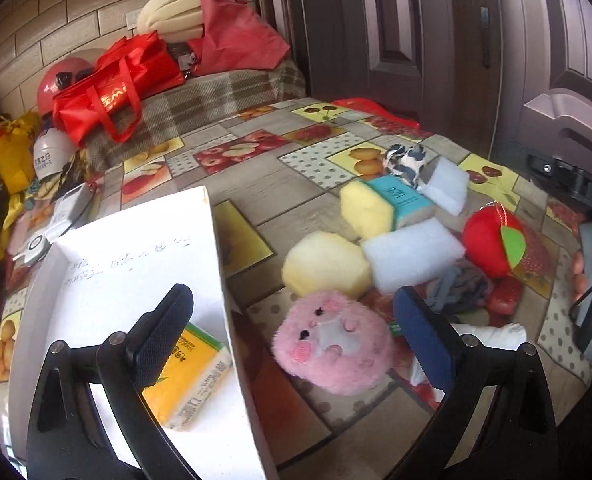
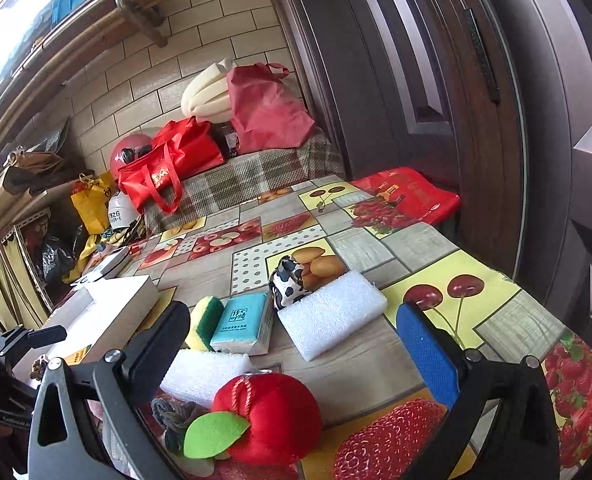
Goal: Organize soft objects
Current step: 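Grasp the pink fluffy ball with the left gripper while the right gripper grasps the red plush apple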
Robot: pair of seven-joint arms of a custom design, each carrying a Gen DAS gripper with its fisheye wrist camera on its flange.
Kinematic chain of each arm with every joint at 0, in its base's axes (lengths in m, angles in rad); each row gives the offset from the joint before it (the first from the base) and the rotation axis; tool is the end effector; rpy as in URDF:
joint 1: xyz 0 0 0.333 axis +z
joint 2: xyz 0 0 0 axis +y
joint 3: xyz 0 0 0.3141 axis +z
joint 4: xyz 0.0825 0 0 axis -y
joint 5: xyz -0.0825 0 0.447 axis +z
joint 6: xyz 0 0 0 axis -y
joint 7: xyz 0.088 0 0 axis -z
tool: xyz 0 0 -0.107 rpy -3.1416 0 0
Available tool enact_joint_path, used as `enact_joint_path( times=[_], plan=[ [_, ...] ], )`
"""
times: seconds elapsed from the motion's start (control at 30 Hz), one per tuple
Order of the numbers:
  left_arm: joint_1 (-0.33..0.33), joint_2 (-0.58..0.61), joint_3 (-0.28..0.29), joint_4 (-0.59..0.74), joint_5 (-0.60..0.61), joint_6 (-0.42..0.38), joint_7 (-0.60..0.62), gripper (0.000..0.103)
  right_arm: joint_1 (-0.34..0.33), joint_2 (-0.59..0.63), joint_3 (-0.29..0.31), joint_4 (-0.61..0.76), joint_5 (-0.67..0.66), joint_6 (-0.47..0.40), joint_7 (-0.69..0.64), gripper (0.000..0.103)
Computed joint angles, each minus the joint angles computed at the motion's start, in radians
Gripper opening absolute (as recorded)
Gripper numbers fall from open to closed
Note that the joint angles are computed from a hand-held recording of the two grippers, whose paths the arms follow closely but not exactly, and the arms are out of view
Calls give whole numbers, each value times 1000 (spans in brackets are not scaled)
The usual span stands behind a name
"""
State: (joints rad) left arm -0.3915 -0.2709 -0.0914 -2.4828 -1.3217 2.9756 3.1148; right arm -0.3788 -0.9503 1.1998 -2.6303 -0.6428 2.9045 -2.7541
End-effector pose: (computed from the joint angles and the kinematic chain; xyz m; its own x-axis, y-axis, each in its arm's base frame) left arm 0.4822 -0.1771 0.3994 -0.6756 -0.7306 -0.0984 -0.4108 0.4839 -0.7727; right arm 0.3351 0.3585 0.3760 -0.2094 -0.9442 -0.2543 -0.2996 0.3096 -0.9024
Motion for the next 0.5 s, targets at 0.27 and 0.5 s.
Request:
enact_joint_path(
  times=[0.27, 0.5],
  plan=[
    [18, 53, -40, -16, 289, -49, -174, 67, 4, 13, -5, -10, 5, 5, 14, 103],
    [-12, 30, -12, -34, 239, -99, -163, 67, 12, 16, -18, -27, 15, 30, 43, 103]
  ],
)
